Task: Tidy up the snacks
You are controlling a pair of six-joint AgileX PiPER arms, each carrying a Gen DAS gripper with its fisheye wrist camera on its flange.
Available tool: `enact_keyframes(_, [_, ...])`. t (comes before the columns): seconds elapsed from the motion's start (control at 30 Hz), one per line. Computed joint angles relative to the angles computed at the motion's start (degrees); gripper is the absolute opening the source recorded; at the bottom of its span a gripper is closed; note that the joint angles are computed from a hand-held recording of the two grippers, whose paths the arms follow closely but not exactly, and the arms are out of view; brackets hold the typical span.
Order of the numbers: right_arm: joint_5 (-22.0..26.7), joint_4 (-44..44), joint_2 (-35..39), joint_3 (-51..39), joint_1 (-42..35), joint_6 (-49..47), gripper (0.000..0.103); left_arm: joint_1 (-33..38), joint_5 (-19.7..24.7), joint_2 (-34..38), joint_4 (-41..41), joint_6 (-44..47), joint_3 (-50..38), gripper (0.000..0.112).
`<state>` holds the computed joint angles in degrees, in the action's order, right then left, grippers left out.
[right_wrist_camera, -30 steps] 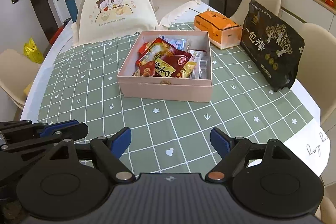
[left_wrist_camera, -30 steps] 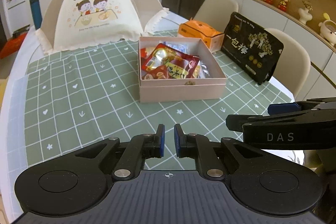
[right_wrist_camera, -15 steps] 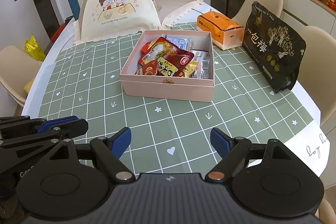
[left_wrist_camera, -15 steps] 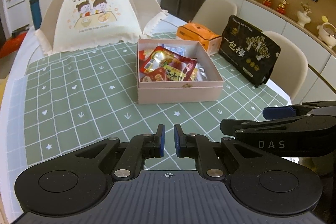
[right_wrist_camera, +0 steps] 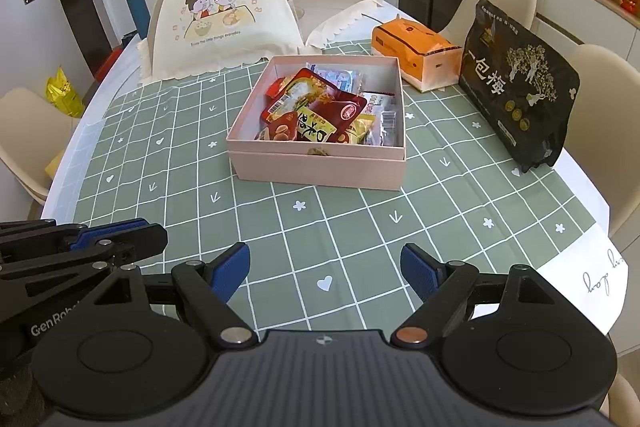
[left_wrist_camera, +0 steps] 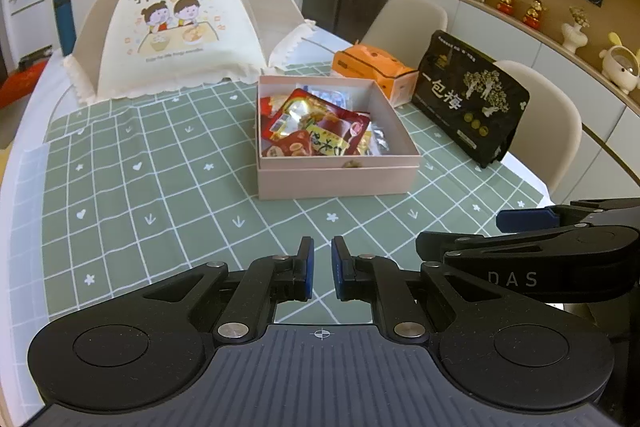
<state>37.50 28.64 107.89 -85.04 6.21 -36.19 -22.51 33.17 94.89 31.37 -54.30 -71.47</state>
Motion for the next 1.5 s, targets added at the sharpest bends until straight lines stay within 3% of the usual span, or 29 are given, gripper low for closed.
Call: enact_keyframes(1.5, [1.3, 2.4, -0.3, 0.5, -1.0, -2.5, 0.083, -1.1, 0.6, 0.3, 0.2, -1.9, -0.2, 0.012])
